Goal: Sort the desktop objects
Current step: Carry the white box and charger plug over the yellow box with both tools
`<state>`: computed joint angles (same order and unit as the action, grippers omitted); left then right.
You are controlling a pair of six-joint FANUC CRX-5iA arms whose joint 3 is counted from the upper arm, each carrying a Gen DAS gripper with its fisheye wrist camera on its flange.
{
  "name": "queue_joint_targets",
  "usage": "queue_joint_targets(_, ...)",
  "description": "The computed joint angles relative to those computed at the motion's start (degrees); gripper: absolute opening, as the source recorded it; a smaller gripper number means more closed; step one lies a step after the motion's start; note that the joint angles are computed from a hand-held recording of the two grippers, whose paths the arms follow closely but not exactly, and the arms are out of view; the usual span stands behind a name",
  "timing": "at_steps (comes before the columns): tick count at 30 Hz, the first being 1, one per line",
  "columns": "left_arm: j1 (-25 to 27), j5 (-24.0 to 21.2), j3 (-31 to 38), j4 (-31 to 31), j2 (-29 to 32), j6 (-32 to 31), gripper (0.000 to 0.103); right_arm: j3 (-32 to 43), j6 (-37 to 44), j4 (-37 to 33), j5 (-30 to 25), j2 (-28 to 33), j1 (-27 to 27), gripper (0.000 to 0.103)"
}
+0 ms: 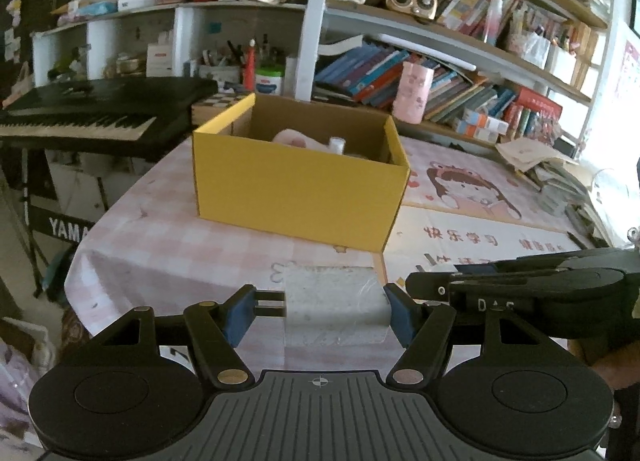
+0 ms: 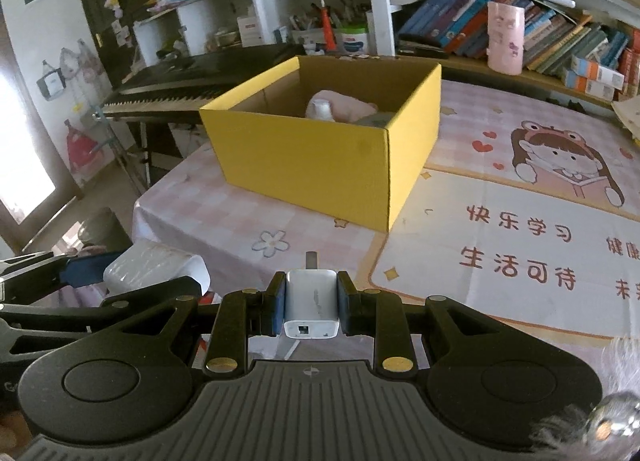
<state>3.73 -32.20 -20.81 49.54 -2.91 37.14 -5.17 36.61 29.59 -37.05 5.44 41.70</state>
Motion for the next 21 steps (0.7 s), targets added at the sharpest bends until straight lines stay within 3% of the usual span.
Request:
queue_joint_targets(9,-0.1,1.5,0.9,4.4,1.9,-0.3,0.069,2.3,0.9,2.1,-0.9,1.6,-0.9,0.023)
queue_joint_targets(21,-4.2,9.1,9.0,10.9,9.6,-4.7,0.069,11.8,4.8,4.1,4.5,9.0,-7.2,0.023)
